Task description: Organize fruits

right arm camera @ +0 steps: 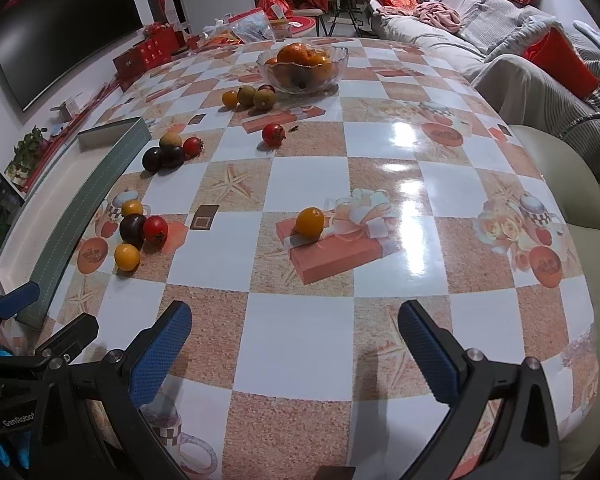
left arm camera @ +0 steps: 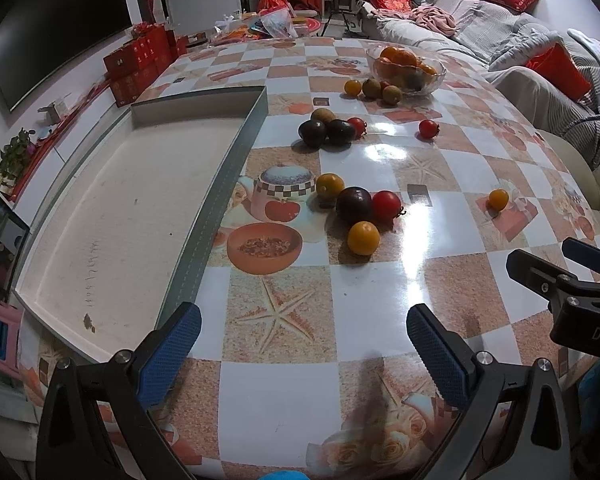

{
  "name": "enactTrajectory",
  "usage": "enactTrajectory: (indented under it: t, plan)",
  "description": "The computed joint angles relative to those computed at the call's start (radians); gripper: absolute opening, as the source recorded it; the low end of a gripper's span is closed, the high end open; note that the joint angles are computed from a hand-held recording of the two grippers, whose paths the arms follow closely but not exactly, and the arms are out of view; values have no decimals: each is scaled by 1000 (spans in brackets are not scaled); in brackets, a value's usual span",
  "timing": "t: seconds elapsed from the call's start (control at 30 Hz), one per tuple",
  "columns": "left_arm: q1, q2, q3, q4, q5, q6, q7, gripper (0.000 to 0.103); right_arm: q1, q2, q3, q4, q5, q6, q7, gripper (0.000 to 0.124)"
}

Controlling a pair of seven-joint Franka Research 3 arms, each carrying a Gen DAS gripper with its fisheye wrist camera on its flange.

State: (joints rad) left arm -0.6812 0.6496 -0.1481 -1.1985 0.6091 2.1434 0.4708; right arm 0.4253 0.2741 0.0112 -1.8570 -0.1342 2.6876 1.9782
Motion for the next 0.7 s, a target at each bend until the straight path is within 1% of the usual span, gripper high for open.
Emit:
enactTrajectory:
  t: [0.13,0.33,0.57,0.7]
  plan:
    - [0,2,0,3,-1,0,1,103,-3,-1,-2,-4,2,7,0,103]
    - [-6,40,4,57,-9,-11,22,103,-18,-8,-10,-17,10,13,5,103]
    - [-35,153,23,241,-35,-76,89,103,-36,12,-15,2,20,8,-14,103]
    - [-59,251,45,397,-61,-128,140,103,-43,35,-14,29,37,4,-29,103]
